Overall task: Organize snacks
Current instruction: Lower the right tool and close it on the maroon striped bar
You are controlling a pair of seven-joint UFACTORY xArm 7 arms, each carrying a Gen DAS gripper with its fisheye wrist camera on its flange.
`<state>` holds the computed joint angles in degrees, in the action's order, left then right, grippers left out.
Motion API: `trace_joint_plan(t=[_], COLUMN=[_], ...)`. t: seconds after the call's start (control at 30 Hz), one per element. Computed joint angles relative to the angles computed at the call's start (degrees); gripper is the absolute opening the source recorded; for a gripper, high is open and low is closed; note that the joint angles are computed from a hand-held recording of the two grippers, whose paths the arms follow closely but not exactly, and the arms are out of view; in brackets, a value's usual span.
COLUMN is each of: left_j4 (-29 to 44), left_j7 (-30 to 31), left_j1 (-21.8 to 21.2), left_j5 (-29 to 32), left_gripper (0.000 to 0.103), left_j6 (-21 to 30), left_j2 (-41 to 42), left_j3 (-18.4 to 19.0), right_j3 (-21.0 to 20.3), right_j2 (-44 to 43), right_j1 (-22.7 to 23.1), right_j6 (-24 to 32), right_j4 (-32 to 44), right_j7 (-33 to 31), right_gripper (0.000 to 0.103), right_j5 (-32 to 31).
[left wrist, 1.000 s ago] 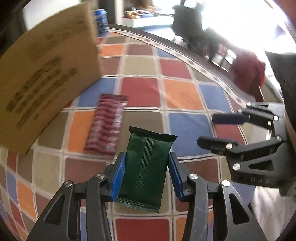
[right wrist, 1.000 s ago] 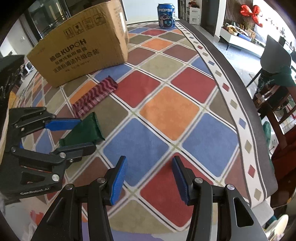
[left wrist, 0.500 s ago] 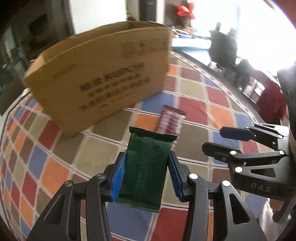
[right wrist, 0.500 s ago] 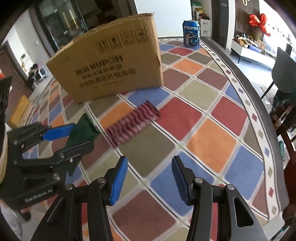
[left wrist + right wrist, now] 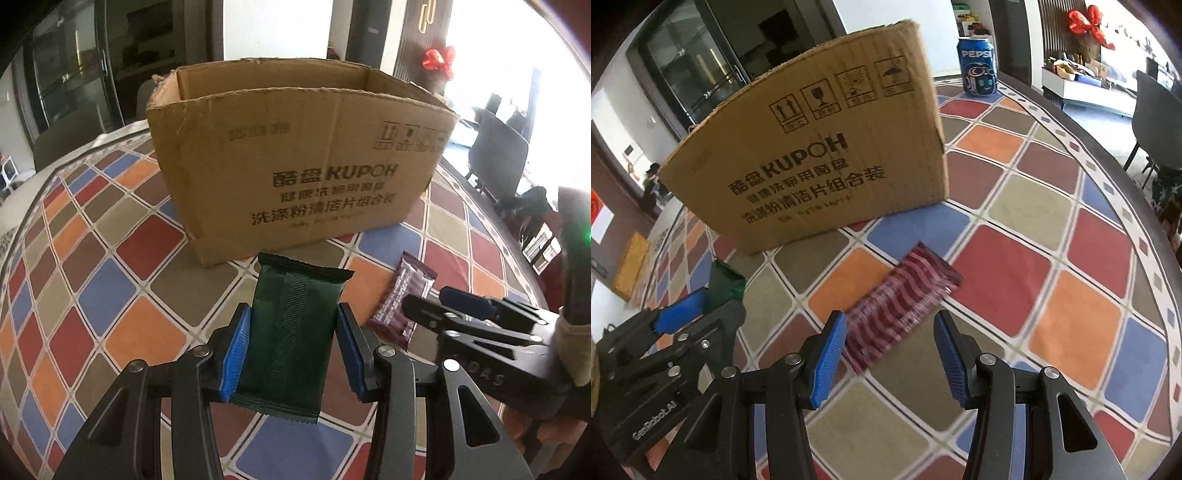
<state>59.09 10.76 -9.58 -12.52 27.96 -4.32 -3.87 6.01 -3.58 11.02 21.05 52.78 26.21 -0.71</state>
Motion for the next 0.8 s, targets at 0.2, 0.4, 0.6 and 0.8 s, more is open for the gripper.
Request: trace_joint_plan(t=[0.2,0.4,0.6,0.8], left_j4=[0.83,1.36,1.56,1.02], left_j7=[-0.68,-1.9,-3.04,-4.67], left_j1=[0.39,1.03,1.7,1.8], left_j5=[-1.24,-1.5,-1.64,-0.34], left_gripper=[0.045,0.045,0.045,0.045], left_j6=[-0.1,0.6,0.93,0.84], left_j2=[1.26,2.51,3.07,2.68], left_j3=[0.26,0.33,0.46,0.27], right_j3=[-0.16,-0.55,-1.46,-1.68], right_j2=[4.25,7.43,10.25,10.7], right_j1=[0.06,0.55,3.6,4.76], right_j6=[2.35,2.55,7.03,7.47], right_j4=[4.05,7.1,11.48,11.84], right_j7=[2.46,2.83,7.74,9.69], right_gripper=[0.051,0.051,0.051,0.045], right_j5=[-2.35,-3.92,-16.35,-22.02])
